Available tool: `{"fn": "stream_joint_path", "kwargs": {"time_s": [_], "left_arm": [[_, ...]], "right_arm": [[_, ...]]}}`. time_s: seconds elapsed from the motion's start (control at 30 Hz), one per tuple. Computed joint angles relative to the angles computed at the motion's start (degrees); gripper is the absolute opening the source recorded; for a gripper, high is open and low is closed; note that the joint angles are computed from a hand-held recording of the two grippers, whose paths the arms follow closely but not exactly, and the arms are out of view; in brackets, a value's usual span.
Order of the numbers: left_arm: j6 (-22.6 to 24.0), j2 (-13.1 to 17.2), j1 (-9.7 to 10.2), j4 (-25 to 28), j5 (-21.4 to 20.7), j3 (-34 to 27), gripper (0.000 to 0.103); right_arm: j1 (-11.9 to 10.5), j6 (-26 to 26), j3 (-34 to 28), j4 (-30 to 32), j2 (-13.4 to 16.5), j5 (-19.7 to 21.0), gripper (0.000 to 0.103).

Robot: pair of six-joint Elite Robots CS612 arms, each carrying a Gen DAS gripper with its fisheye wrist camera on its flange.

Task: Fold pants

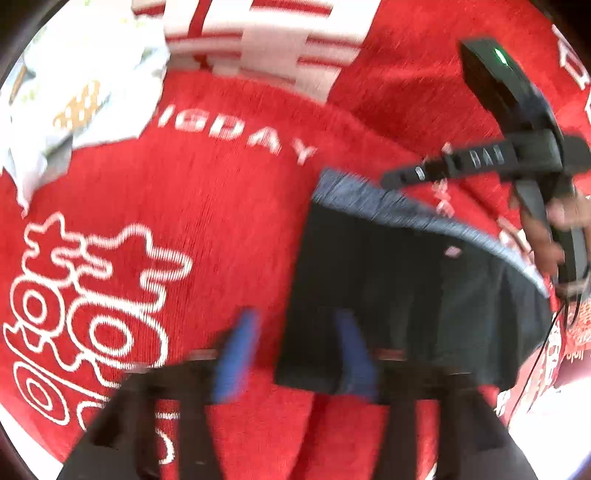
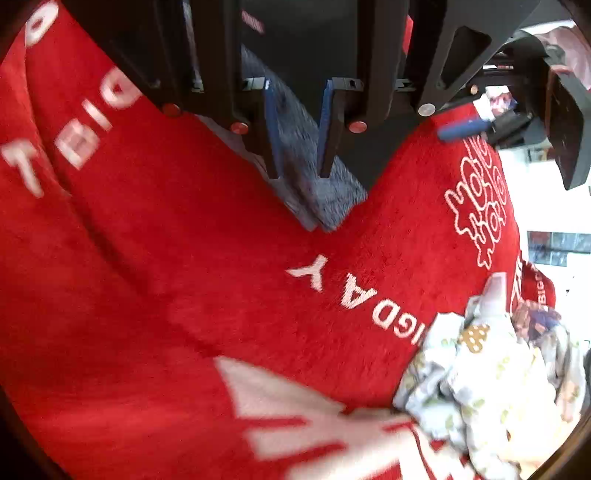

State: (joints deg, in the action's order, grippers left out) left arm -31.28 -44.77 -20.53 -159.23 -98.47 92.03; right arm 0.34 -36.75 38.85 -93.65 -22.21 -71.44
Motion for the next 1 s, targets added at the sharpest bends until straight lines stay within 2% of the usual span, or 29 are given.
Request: {"fn": "stream_joint_path", "kwargs": {"time_s": [0.13,0.2,0.23,0.27,0.3,0.33,0.37,0.4,0.43,0.47,0.53,0.6,0.63,0.67,0.73,0.8,0.9,1.0], "left_arm": [[1.38,1.56,-1.04,0.49,-1.15,-3.76,0.064],[2.02,3.39,-1.44,2.42,-1.95,-6.81,0.064],[2.02,4.95,-1.81,3.81,-1.75,-9.15,0.064],[2.24,6.24,-2.09,4.81,-1.00,-10.96,0.064],[2.59,7.49,-2.53,6.18,0.66,-13.00,0.064],[2.51,9.20,-2.98,9.14,3.94,-15.70,0.064],[2.08,10.02,-3.04,9.71,4.81,-16.74,0.064],[1.41,10.44,-3.11,8.40,6.10,-17.30,0.064],[1.71,11.01,-3.24,9.48,7.94,-18.57,0.064],[2.02,11.40,-3.28,12.35,8.98,-19.95,0.064],[1.52,11.61,-3.17,15.41,10.20,-21.23,0.064],[1.25,11.12,-3.13,16.95,10.65,-21.36,0.064],[1.31,10.33,-3.20,16.89,10.75,-20.56,0.064],[1.51,9.42,-3.33,16.34,10.17,-19.48,0.064],[2.17,7.95,-3.80,15.49,7.65,-17.78,0.064],[2.76,6.62,-4.37,14.61,5.05,-16.11,0.064],[3.91,5.12,-6.19,12.77,0.55,-14.02,0.064],[5.85,5.26,-8.34,14.30,-2.19,-14.28,0.064]], "right_arm": [[-2.42,2.42,6.84,-1.86,-4.43,4.20,0.022],[-3.03,3.86,10.26,-3.32,-5.98,3.14,0.022],[-3.20,5.11,11.94,-4.91,-6.44,1.20,0.021],[-3.28,6.24,13.24,-7.02,-6.66,-0.61,0.016],[-3.44,7.48,14.66,-9.11,-6.91,-0.36,0.014],[-4.10,8.92,15.51,-10.70,-6.97,2.27,0.013],[-4.46,11.61,16.31,-14.01,-7.05,2.49,0.018],[-4.43,13.27,16.99,-16.84,-7.22,0.64,0.020],[-4.30,15.18,17.72,-20.57,-7.38,-2.99,0.020],[-4.64,16.68,17.73,-22.04,-7.24,-4.23,0.020],[-6.02,19.85,17.54,-21.09,-7.27,-1.31,0.020],[-7.76,21.95,19.91,-22.13,-9.00,0.57,0.023],[-8.41,21.98,21.13,-22.49,-9.85,1.35,0.028],[-9.36,21.91,22.96,-22.91,-11.13,2.52,0.039],[-11.53,22.87,26.82,-23.46,-13.77,4.79,0.047],[-13.68,24.21,29.94,-22.66,-15.72,7.49,0.047],[-17.73,28.89,35.88,-20.51,-19.00,14.47,0.047],[-20.30,33.42,41.35,-20.88,-21.55,19.06,0.047]]}}
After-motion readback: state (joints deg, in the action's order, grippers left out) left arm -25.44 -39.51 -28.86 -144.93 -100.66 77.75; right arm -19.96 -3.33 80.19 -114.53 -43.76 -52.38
